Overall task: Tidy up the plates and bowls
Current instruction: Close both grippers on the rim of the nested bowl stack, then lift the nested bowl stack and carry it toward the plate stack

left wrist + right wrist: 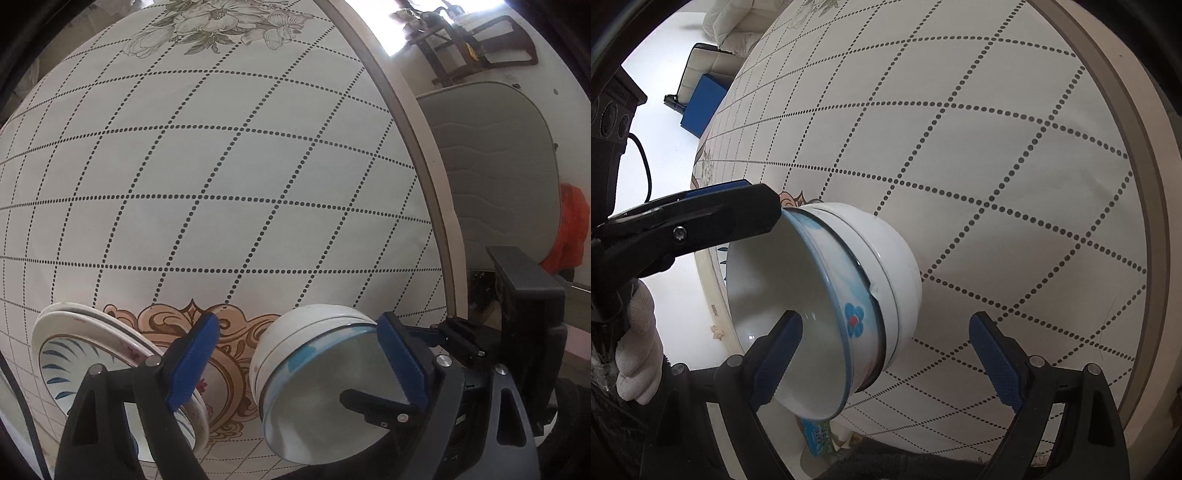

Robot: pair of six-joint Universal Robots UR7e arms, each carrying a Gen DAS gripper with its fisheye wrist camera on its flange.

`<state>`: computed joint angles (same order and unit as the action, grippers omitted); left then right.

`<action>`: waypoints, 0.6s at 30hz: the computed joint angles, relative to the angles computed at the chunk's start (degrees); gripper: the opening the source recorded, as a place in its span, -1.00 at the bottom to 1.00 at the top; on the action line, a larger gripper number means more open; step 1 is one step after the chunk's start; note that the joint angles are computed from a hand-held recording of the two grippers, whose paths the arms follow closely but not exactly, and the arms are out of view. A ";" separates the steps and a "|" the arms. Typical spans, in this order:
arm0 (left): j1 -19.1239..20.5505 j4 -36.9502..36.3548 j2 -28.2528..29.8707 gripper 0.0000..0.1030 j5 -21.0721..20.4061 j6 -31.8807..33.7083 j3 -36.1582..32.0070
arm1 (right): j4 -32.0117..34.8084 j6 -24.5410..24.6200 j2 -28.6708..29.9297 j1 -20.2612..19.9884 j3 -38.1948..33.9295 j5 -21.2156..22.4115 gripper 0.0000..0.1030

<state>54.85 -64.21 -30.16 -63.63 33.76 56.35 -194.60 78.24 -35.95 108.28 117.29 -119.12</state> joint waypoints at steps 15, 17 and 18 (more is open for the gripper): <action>2.05 13.05 3.90 0.66 1.95 1.08 -5.10 | -4.71 -1.54 0.59 -1.87 1.17 3.68 0.82; 2.23 12.38 3.89 0.46 2.45 0.13 -4.13 | -5.93 -1.20 1.18 -2.15 1.53 4.19 0.81; 2.32 12.48 4.02 0.35 2.50 -0.38 -4.03 | -6.94 -1.22 1.66 -2.44 1.55 4.67 0.81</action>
<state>57.17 -51.73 -26.14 -61.13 33.37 52.32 -201.53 77.01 -34.29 105.84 118.84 -114.45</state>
